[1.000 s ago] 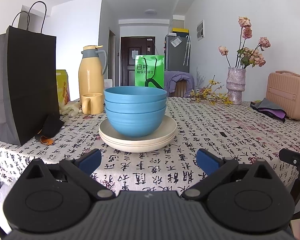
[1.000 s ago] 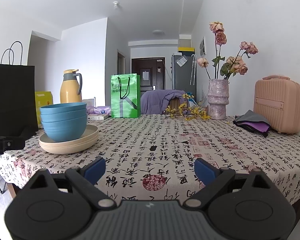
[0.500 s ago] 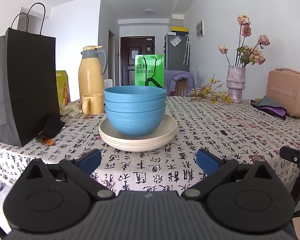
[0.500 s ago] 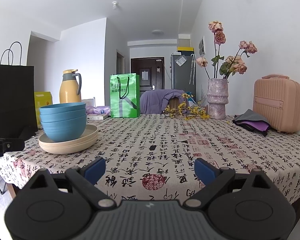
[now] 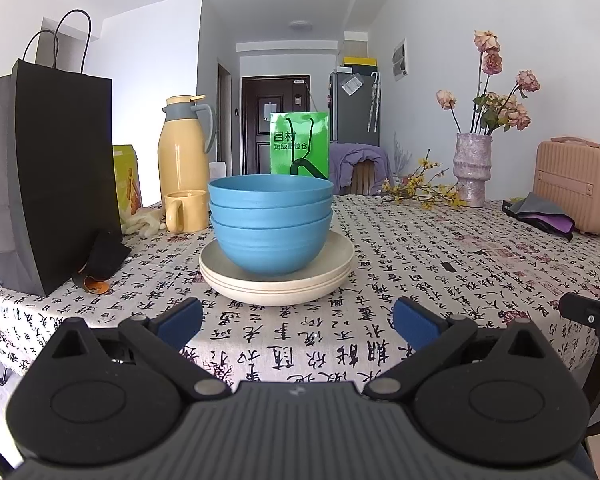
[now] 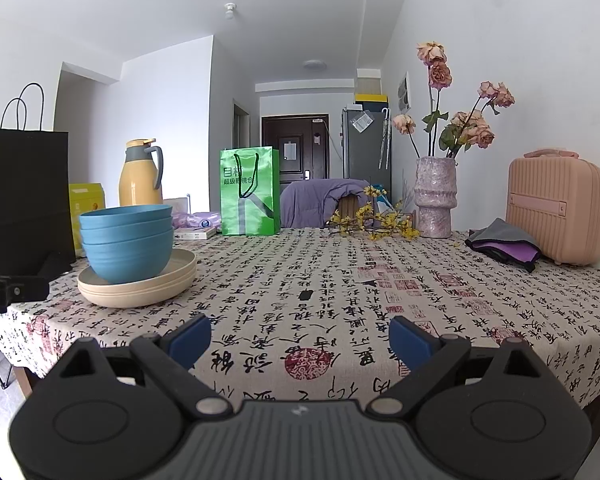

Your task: Organize plates and bowls

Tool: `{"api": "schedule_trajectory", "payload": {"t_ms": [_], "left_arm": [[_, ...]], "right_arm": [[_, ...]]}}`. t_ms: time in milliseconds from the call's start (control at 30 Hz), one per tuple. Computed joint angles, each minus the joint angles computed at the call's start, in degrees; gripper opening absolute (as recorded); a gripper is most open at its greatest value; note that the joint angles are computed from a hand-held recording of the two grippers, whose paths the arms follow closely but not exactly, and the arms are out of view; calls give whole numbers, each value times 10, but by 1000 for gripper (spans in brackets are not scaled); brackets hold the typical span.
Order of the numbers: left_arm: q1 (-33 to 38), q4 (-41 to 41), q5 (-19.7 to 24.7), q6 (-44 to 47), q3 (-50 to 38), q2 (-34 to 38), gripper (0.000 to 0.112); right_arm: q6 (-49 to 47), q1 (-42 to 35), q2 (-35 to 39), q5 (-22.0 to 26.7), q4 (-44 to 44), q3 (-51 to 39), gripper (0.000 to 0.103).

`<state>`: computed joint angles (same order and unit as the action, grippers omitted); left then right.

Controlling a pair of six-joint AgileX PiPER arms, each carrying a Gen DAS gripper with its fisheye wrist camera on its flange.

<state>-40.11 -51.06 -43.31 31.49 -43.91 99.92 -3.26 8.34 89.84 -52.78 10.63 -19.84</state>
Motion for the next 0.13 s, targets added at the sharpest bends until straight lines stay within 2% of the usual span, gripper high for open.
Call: {"api": "schedule_trajectory", "payload": {"t_ms": [133], "left_arm": [[-2, 8, -3, -2, 4, 0, 103]], "right_arm": [[0, 1, 2, -2, 1, 0, 96]]}}
